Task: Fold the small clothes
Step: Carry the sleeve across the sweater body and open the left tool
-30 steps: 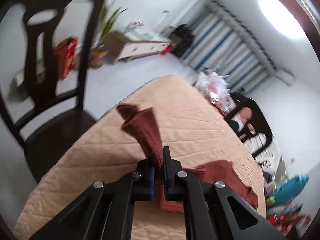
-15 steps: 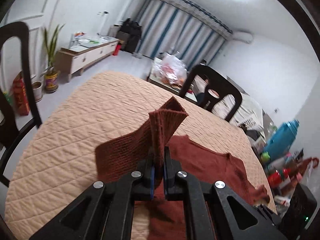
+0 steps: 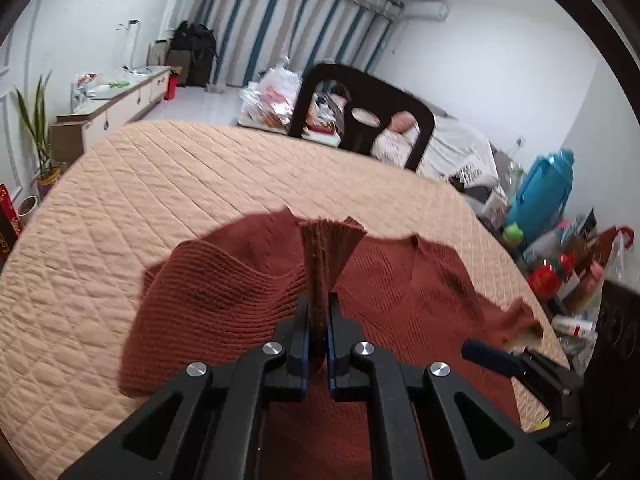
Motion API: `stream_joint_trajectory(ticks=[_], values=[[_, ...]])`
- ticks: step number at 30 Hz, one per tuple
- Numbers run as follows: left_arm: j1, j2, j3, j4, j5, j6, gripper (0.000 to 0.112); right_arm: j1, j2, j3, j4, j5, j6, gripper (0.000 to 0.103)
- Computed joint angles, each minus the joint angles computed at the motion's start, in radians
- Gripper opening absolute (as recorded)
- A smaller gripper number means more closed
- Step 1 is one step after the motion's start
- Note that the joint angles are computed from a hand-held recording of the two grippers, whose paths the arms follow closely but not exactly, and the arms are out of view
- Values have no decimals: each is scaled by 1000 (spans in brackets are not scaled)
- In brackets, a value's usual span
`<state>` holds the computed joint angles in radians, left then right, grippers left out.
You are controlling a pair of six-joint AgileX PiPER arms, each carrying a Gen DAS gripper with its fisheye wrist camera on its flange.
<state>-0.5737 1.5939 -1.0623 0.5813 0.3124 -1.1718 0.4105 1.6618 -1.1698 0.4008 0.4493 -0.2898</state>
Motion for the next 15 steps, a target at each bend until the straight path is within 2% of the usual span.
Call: stream_joint_trajectory(ticks=[8,11,13,15], values=[[-30,92,-54,-146,0,154,8,-73,15,-9,73,40,-36,81],[-4,89,-49,-349,-20,338,9,-98,29,-20,111,63,-51,81],[4,66,-25,-426,-41,423,18,-116,43,-32,158,87,-79,81],[-1,40,-6,-419,-38,442,37,-129,53,-41,187,108,-89,81]])
